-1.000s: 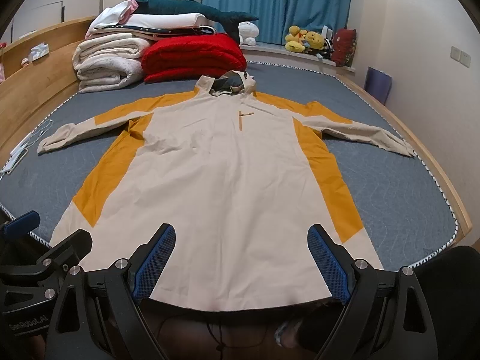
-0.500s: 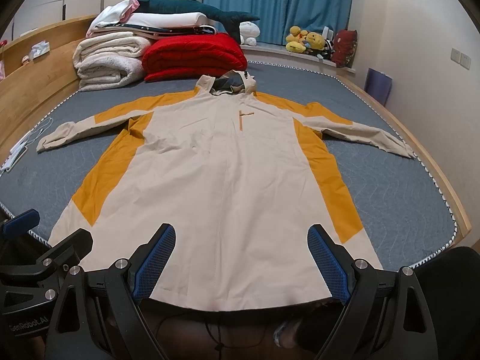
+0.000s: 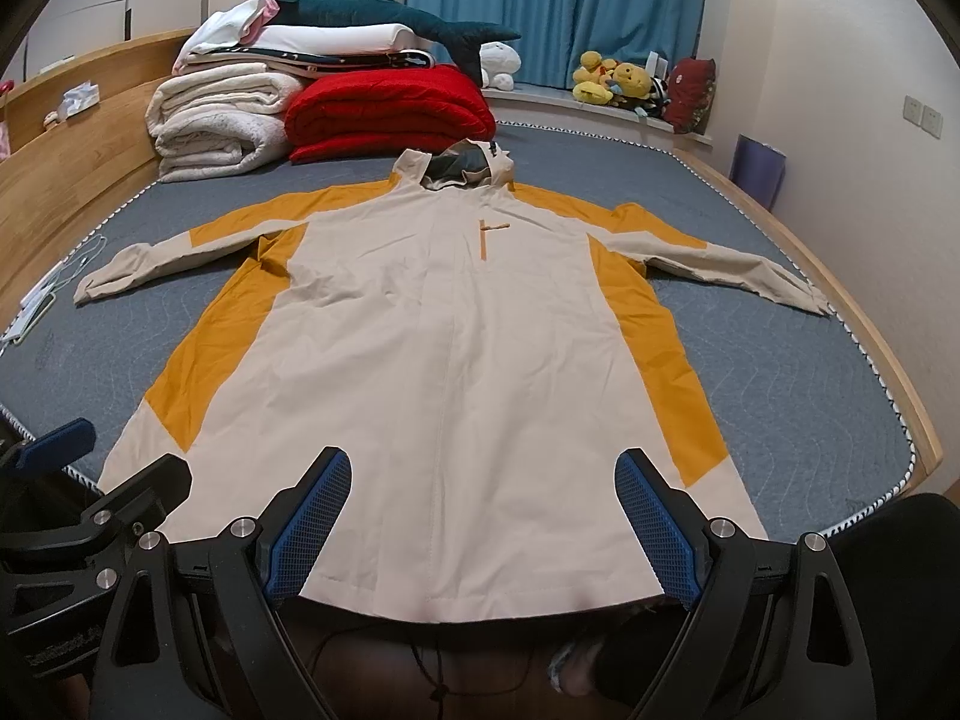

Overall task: Fold large clothes
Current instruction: 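Move the left tool to the sleeve nearest it and grasp the cuff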

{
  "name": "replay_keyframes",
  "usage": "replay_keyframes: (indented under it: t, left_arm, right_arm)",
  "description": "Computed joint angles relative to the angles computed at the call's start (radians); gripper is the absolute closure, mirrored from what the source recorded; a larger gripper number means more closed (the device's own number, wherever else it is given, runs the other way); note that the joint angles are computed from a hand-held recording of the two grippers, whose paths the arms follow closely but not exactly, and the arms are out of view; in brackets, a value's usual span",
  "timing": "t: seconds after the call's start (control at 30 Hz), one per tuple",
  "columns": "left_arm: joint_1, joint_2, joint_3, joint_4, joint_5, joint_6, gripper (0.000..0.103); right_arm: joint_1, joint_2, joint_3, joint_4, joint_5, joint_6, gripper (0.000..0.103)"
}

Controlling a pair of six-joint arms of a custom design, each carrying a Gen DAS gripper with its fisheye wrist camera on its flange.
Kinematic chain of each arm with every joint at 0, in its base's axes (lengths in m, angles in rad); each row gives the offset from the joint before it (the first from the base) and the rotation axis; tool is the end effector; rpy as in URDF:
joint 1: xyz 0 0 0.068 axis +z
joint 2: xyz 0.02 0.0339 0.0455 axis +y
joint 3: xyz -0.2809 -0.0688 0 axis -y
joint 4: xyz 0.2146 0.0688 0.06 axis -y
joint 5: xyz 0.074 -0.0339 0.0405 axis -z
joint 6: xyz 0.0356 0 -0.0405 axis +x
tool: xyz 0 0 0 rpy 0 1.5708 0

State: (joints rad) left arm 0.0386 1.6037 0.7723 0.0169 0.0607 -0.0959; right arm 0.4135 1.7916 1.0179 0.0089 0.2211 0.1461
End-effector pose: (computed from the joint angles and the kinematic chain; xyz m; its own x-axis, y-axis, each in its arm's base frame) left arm 0.2932 0.0092 0.1964 -0.7238 -0.1236 -0.6789 -0.0665 0.9917 -0.1096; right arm 0.3286 0.1357 0.2053 -0.6633 -0.1359 -0.7359 -0.1522 0.9873 -0.0452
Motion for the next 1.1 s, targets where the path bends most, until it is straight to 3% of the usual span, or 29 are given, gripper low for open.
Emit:
replay_keyframes:
  t: [0.2,0.33,0.47,0.6,0.67,0.73,0.8,0.93,1.1]
  left_arm:
    - [0.011,0.007,0.012,-0.007,0.012,0.028,0.040]
    - [0.050,-0.004,0.081,-0.078,0.043,0.045,0.054]
    - [0.091,-0.010,0.222,-0.186,0.044,0.073,0.055]
    - [0.120,0.023,0.342,-0.220,0.034,0.094,0.055]
    - [0.130,0.074,0.400,-0.212,0.043,0.106,0.055]
    - [0.141,0.130,0.451,-0.198,0.046,0.109,0.055]
    - [0.157,0.211,0.519,-0.156,0.051,0.116,0.055]
    - [0.193,0.370,0.726,-0.196,0.068,0.126,0.055]
    - [0.248,0.674,1.216,-0.412,0.051,0.134,0.055]
  right_arm:
    - [-0.003,-0.003,-0.001,-0.002,-0.011,0.005,0.014]
    - [-0.016,0.000,0.009,-0.006,-0.035,0.003,0.018]
    - [-0.040,-0.003,0.039,-0.035,-0.062,0.015,0.019]
    - [-0.064,0.005,0.078,-0.065,-0.073,0.024,0.022]
    - [-0.077,0.018,0.106,-0.088,-0.093,0.033,0.029]
    - [-0.090,0.030,0.128,-0.100,-0.111,0.038,0.045]
    - [-0.107,0.050,0.168,-0.126,-0.136,0.032,0.051]
    - [-0.134,0.092,0.297,-0.167,-0.147,-0.003,0.055]
    - [-0.153,0.206,0.565,-0.193,-0.152,-0.066,0.055]
